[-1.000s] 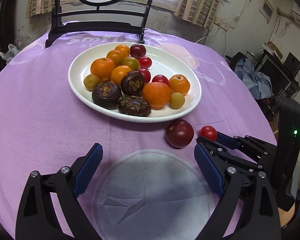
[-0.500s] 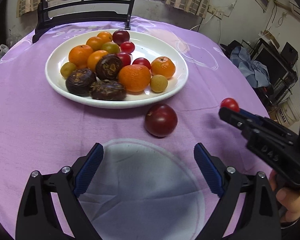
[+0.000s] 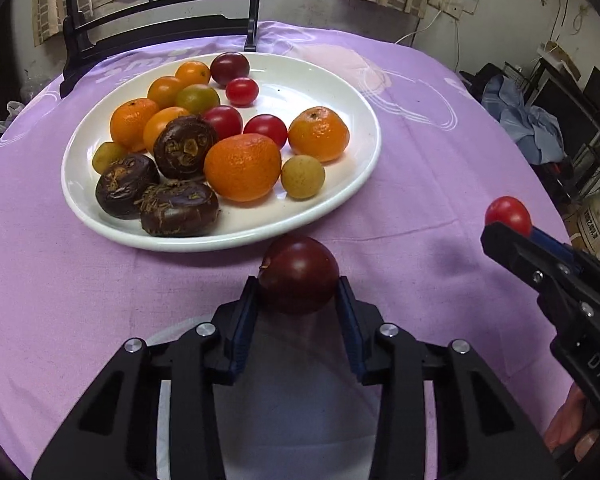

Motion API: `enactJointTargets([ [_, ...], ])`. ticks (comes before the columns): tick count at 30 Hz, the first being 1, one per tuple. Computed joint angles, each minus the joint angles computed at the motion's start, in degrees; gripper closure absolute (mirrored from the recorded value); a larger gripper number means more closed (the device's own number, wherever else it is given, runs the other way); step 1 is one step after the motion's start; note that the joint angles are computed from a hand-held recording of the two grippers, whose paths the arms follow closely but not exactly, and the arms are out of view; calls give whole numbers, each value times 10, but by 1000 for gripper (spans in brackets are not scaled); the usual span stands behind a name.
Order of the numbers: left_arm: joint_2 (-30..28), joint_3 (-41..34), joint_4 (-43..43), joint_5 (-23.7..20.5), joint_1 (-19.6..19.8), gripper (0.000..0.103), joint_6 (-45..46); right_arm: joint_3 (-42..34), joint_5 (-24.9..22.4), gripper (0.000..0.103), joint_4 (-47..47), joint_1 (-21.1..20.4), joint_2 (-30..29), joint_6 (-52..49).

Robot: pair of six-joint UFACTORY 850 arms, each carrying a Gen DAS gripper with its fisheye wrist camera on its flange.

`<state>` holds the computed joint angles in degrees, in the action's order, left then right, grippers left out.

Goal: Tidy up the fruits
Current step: 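Carry both tomatoes to the white plate and open both tools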

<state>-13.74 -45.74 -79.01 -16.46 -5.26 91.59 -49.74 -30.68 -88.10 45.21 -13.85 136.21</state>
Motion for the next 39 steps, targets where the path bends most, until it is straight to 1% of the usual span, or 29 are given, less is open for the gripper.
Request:
enactJointTargets([
  [5, 18, 13, 36, -49, 28, 65, -14, -3, 0, 72, -2, 2, -6, -4],
  [7, 33, 22, 30, -68, 42, 65, 7, -7, -1, 72, 1, 5, -11, -11],
  [12, 70, 36, -1, -97, 71, 65, 64, -16, -3, 72, -4, 12, -20, -23],
  [17, 81, 26, -13, -120, 95, 65, 77, -20, -3, 72, -56, 22, -19, 19],
  [19, 77, 15, -15, -118, 100, 65, 76, -23, 1, 72, -88, 23, -17, 49],
  [21, 67, -2, -13, -114, 101, 65, 68, -33, 2, 72, -90, 24, -20, 41],
  [24, 50, -31, -10, -110, 103, 65, 50, -61, 2, 72, -61, 20, -33, -11],
  [27, 25, -64, -14, -104, 101, 65, 36, -98, 15, 72, -44, 6, -52, -60],
  [29, 4, -88, -19, -90, 97, 65, 26, -123, 22, 72, -36, -3, -67, -88],
  [30, -6, -99, -18, -89, 96, 65, 19, -134, 28, 72, -34, -8, -74, -97],
  [32, -31, -126, -4, -86, 93, 65, -6, -161, 42, 72, -24, -20, -95, -117],
  [35, -57, -156, 21, -71, 85, 65, -40, -198, 61, 72, 4, -34, -126, -152],
  [39, -84, -183, 20, -42, 71, 65, -40, -234, 69, 72, 39, -49, -161, -189],
])
